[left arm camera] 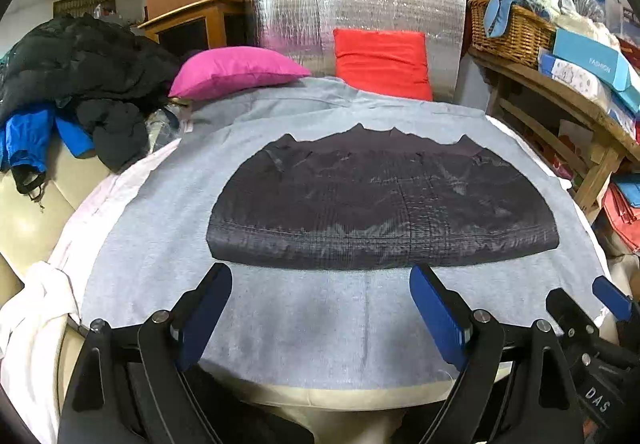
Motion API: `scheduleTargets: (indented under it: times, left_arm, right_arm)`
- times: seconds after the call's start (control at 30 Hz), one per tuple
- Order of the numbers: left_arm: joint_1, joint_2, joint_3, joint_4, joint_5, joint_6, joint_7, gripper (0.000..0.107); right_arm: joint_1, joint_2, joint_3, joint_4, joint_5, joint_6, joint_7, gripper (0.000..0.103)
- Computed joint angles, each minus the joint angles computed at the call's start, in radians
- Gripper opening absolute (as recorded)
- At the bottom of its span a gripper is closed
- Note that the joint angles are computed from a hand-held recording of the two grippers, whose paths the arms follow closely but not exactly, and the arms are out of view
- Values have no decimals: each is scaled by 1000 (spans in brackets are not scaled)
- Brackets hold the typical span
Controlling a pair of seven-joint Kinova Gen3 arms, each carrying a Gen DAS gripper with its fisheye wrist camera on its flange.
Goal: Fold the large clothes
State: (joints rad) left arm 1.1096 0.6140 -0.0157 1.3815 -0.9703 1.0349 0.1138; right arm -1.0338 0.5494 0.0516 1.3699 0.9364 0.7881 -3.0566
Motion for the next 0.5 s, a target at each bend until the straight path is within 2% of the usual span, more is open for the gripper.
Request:
scheduleTargets:
  times: [0.2, 0.5]
  left_arm:
    - [29, -16, 5, 16, -27, 31, 26, 91]
    - [32, -8, 18, 10, -35, 51, 45, 91]
  right_arm:
    - [-34, -19, 4, 9, 51, 43, -59, 86]
    - [-29, -12, -22, 1, 67, 70, -56, 86]
